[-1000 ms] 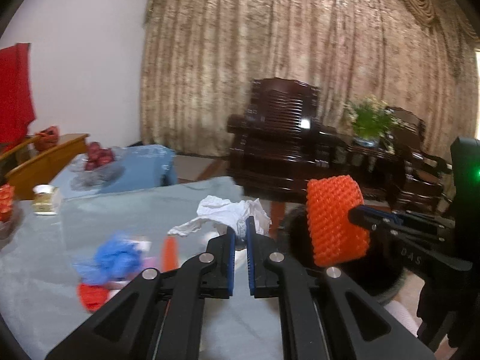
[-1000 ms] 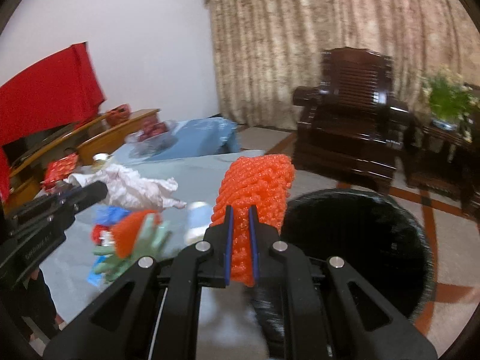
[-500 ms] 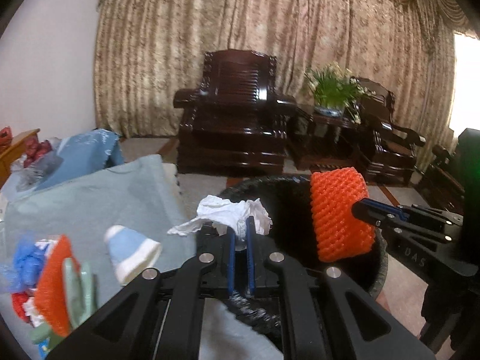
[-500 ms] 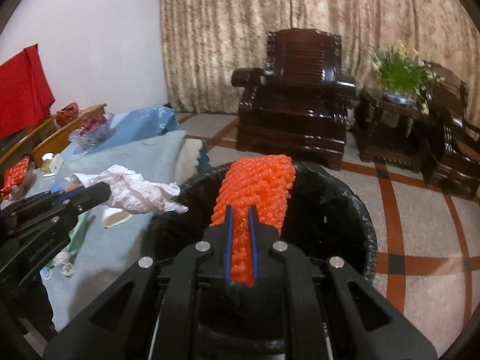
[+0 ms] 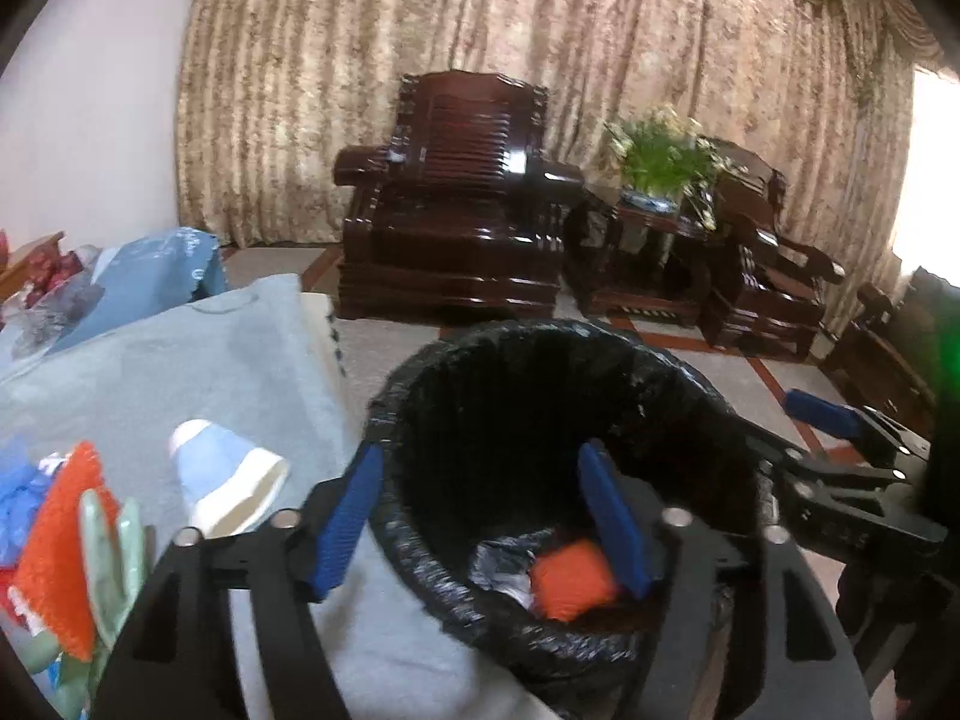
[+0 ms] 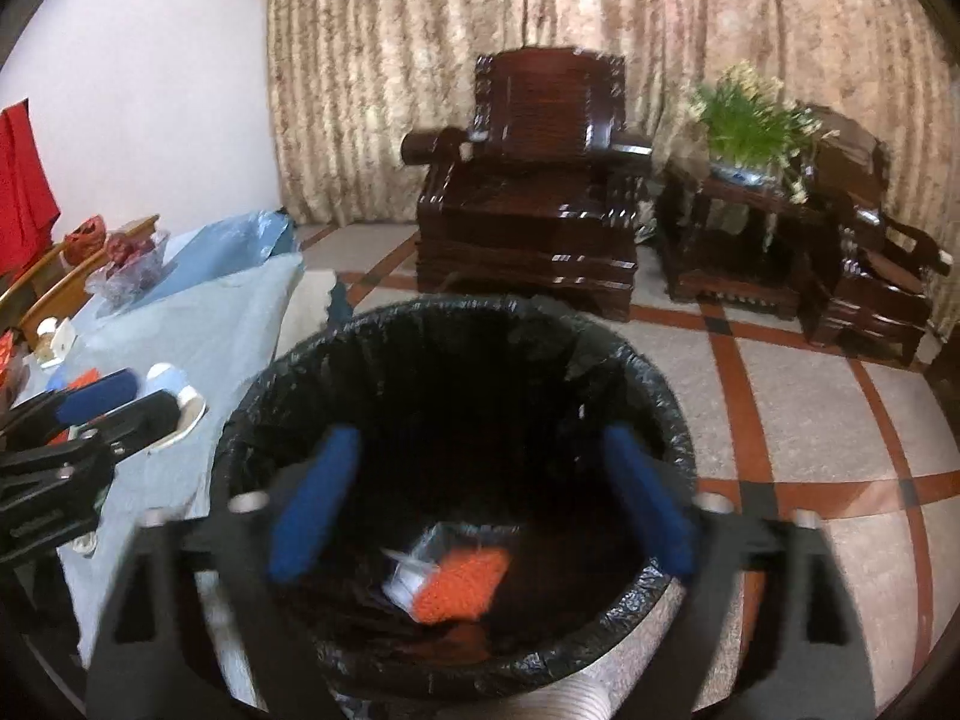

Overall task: Collect trash
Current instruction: 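Carry both orange net sleeves over the black bin and open both tools, then grasp another orange foam net sleeve with the left tool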

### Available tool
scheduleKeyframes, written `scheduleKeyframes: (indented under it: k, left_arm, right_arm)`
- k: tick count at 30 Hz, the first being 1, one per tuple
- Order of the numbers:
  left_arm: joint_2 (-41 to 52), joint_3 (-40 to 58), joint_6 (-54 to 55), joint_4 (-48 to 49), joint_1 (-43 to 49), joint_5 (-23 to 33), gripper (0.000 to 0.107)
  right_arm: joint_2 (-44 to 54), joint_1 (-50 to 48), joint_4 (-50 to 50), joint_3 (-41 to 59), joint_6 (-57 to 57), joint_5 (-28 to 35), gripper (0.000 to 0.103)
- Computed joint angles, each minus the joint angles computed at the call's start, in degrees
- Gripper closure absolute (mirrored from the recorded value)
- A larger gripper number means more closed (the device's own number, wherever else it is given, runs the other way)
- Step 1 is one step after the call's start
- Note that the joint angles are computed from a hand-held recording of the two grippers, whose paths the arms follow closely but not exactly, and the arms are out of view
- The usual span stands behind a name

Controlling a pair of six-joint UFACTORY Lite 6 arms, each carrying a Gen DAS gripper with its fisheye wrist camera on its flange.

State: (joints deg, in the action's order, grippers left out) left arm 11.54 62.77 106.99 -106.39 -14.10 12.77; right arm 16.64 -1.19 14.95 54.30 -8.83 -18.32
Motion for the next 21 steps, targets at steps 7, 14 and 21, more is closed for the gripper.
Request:
scheduleKeyframes:
  k: [7,14,21]
  left_arm:
    - [-12.4,-10.0,8.6,-6.8,9.2,1.4,0.019]
    - [-23.3,-18.4,10.6,-5.0,24.0,5.0,0.017]
    - [-23.2,-20.5,10.3,0.0,36.3,8.6,0.018]
  right_arm:
    - [-2.8,4.1,-4.8,-1.1,7.4,-1.1,0.007]
    - [-1.8,14.6,4.2,2.8,0.1,-0.7,0.006]
    - [5.0,22.3,14.1,10.9,-8.3,-0.4,0.006]
